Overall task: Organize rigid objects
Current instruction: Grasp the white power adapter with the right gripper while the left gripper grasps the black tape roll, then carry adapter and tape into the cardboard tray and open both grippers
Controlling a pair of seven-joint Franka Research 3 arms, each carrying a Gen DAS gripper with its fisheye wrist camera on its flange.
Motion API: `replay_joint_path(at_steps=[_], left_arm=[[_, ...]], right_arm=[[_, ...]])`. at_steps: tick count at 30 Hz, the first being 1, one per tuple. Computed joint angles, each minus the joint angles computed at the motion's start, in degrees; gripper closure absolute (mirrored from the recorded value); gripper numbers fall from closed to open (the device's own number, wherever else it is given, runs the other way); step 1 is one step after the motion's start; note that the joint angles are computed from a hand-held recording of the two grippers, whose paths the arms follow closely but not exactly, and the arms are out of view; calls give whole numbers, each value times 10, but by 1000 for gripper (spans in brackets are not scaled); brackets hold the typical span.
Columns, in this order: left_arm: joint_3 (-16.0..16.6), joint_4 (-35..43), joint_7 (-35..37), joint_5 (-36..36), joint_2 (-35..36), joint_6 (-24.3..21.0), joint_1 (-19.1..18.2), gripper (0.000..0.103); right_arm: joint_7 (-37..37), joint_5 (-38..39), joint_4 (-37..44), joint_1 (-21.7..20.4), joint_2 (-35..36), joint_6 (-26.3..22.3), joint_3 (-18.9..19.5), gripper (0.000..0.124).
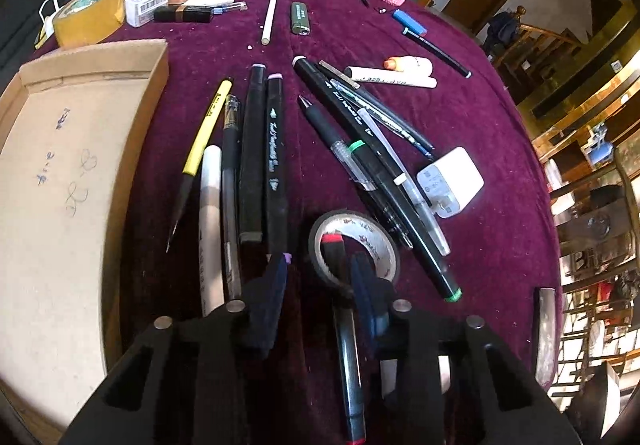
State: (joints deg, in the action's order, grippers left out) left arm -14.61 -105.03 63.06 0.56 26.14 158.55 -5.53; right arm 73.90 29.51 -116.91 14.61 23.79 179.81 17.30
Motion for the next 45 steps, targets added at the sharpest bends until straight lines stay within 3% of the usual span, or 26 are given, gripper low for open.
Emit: replay_joint_path(at_steps=[4, 6, 10, 14, 21, 23, 26, 28, 32, 35, 37, 43, 45], left_arm=[[8, 24, -8, 9, 17, -22, -8, 95], [6, 3, -4, 12, 6, -8, -6, 95], [-12, -77, 4, -13, -42, 50, 15, 95], [-40, -159, 24, -64, -100, 111, 46, 95], [-37, -243, 41, -116, -177, 154, 53, 95], [-36, -261, 59, -141, -195, 160, 56, 95], [-8, -291, 52, -139, -226, 172, 41, 95], [39, -310, -51, -29, -243, 181, 19, 95], [79, -329, -243, 189, -266, 183, 29, 94], [81, -340, -348, 303, -281, 173, 58, 94], [82, -345, -362, 315, -286, 162, 67, 94], [84, -352, -428, 390, -290, 129, 96, 94], [88, -350, -421, 385, -286, 119, 98, 94]], right_arm=[[11, -8, -1, 15, -2, 0, -16, 71], [20, -15, 1, 27, -3, -7, -30, 71], [80, -78, 3, 112, -4, -20, -123, 72], [105, -93, -13, 111, -9, 4, -122, 73], [60, -31, -24, -25, -11, 15, 22, 74], [22, 13, -22, -103, -4, 22, 107, 74], [-29, 51, -22, -191, 8, 54, 213, 74], [-48, 42, -17, -230, 17, 67, 266, 74], [-65, 1, 11, -268, 44, 56, 336, 73], [-82, -17, 49, -248, 67, 29, 339, 73], [-95, -18, 78, -221, 79, 2, 326, 73], [-98, -37, 168, -86, 101, -62, 219, 73], [-83, -49, 194, -33, 105, -77, 167, 73]])
